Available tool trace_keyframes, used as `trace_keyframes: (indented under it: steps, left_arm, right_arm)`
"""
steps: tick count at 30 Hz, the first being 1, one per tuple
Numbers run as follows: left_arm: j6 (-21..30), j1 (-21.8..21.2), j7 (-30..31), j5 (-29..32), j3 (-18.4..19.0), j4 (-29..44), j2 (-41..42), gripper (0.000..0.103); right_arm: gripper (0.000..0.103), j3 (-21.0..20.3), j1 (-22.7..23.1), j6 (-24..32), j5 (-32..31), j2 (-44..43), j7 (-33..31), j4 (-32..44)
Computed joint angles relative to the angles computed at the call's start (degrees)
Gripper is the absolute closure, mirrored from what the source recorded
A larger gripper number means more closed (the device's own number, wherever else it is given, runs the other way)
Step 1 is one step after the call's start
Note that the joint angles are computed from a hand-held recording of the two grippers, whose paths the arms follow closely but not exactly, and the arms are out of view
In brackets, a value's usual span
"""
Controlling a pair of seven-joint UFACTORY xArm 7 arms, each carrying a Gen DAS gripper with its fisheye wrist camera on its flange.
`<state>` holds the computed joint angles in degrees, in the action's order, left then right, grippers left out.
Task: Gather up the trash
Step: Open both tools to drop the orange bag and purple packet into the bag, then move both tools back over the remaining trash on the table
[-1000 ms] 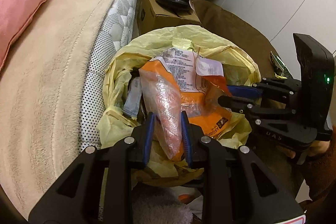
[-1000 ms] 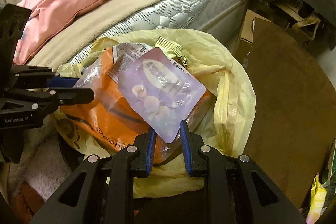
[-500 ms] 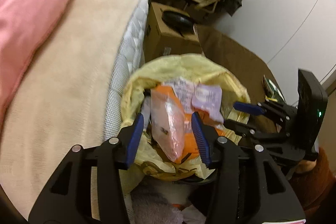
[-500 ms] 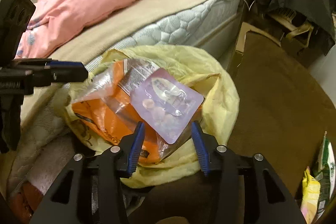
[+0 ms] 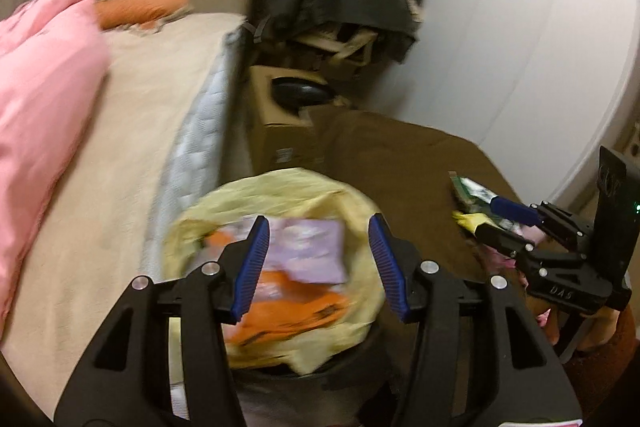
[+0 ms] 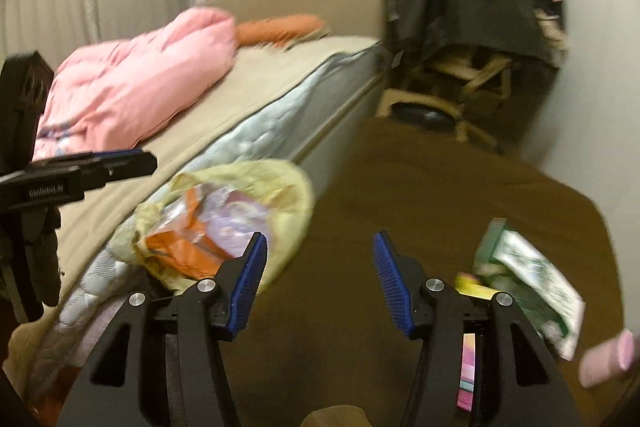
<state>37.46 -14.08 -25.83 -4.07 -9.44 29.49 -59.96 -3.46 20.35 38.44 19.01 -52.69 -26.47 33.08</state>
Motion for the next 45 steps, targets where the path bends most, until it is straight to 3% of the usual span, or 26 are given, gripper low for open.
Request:
trace_keyframes:
  steps: [2,7,12,17,19,22,30,32,34,38,42,45]
  left_arm:
    - [-2.98,-1.56,-0.41,-1.03,-1.16,0.78,2.99,0.054]
    - [-10.22,-7.61,-0.15,-3.88,-2.18,3.26,12.25,0.054]
    - [-16.46,-13.0,1.69,-5.04,-2.69,7.59,23.04,0.054]
    - [-21.14,-20.89,12.77,-7.41,1.33,16.88,36.82,0.046]
    - [-18.92,-24.13,21.3,-9.96,3.56,24.41,44.05,0.046]
    - [-13.1,-24.61,29.88,-12.75,3.9,35.09,53.17,0.046]
    - [3.45,-19.68,26.83,-1.63,-0.35,63.98,77.91,0.046]
    - [6.25,-18.56,26.26,-0.43,-1.35,66.27,80.13,0.046]
    - [7.03,-16.34,28.0,-3.42,-3.24,65.39,79.78,0.046]
    - [7.42,-11.72,34.59,-14.46,-6.53,57.86,74.09,0.046]
    - [8.83,-11.36,40.77,-19.35,-6.91,52.03,68.96,0.045]
    - [8.71,-12.99,39.96,-17.9,-6.44,50.47,67.85,0.042]
  right_arm:
    - [0.038,-2.26,-1.15,1.06,-0.45,-1.99,-0.98,-0.43]
    - [0.037,-9.31,-5.35,4.38,-0.5,-6.65,-4.61,-1.04]
    - [0.037,-10.9,-13.93,6.97,-5.59,-7.96,-8.18,-1.57]
    - [0.037,-13.59,-20.67,6.25,-7.99,-7.19,-10.49,-2.44]
    - [0.037,-14.99,-22.21,6.79,-8.04,-6.51,-11.42,-2.26]
    - [0.037,-16.47,-24.46,6.75,-7.61,-5.63,-12.52,-2.29]
    - [0.037,-18.41,-27.48,8.84,-6.22,-3.51,-15.23,-2.6]
    - [0.037,-18.68,-28.52,9.15,-5.81,-2.59,-15.43,-2.55]
    - [0.037,-19.39,-29.13,9.72,-5.12,-2.32,-16.04,-2.43]
    - [0.037,-20.29,-30.25,10.18,-3.94,-1.56,-17.17,-2.05]
    - [0.037,-20.1,-31.0,9.28,-2.71,-0.79,-17.27,-2.16]
    - [0.036,-20.47,-31.09,10.01,-1.6,-0.34,-17.04,-1.89]
